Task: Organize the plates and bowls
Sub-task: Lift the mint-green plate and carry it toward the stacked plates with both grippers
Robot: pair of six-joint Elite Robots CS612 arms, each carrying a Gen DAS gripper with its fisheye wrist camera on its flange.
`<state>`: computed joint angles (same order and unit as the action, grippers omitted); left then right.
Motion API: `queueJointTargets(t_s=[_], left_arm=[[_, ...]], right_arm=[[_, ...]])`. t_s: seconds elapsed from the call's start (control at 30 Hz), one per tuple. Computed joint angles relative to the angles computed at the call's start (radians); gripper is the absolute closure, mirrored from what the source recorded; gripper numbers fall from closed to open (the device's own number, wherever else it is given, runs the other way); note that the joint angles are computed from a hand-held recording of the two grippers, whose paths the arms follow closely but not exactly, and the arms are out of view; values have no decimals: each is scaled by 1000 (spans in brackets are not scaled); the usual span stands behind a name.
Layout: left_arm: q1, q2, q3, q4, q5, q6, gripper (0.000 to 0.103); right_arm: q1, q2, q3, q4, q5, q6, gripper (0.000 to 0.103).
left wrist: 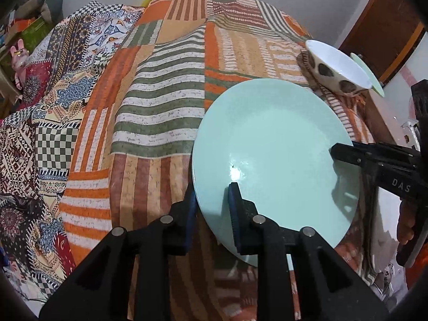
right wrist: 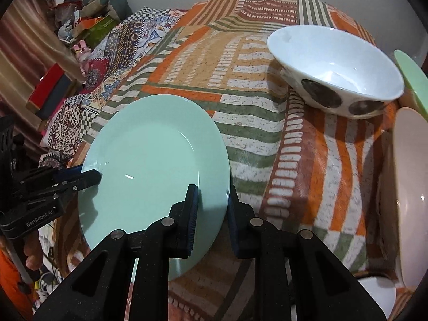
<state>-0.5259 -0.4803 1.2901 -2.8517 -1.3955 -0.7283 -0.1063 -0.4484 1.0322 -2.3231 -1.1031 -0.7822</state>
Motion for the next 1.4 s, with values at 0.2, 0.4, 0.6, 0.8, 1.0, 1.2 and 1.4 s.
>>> queueJointTargets(t_s=[0.2,0.4,0.6,0.8,1.0,1.2,1.4], left_arm=[[-27,-40,54,-56,51,-19,81],[-57,-81,99,-92,99,-16,81],[-90,-112,133,-117,137,-16,81],[-115,-130,145,-131,133,-28,81],[-146,-136,137,-118,151,-15,81],[-172,-127,109,-95,172,8,81],[-183,-102,63,-64,148,18,81]], right_arm=[[-20,-35,60,-66,49,20,84],[-42,-73,124,-129,93,25,84],[-76,-118,195,-183,160,17,84],[-108,-151,247,-221,207,15,84],[-138,-168,280,-246,244,24,84],[-163,-168,290,-258,255,50,84],[-188,-164,294,-266,251,68,84]])
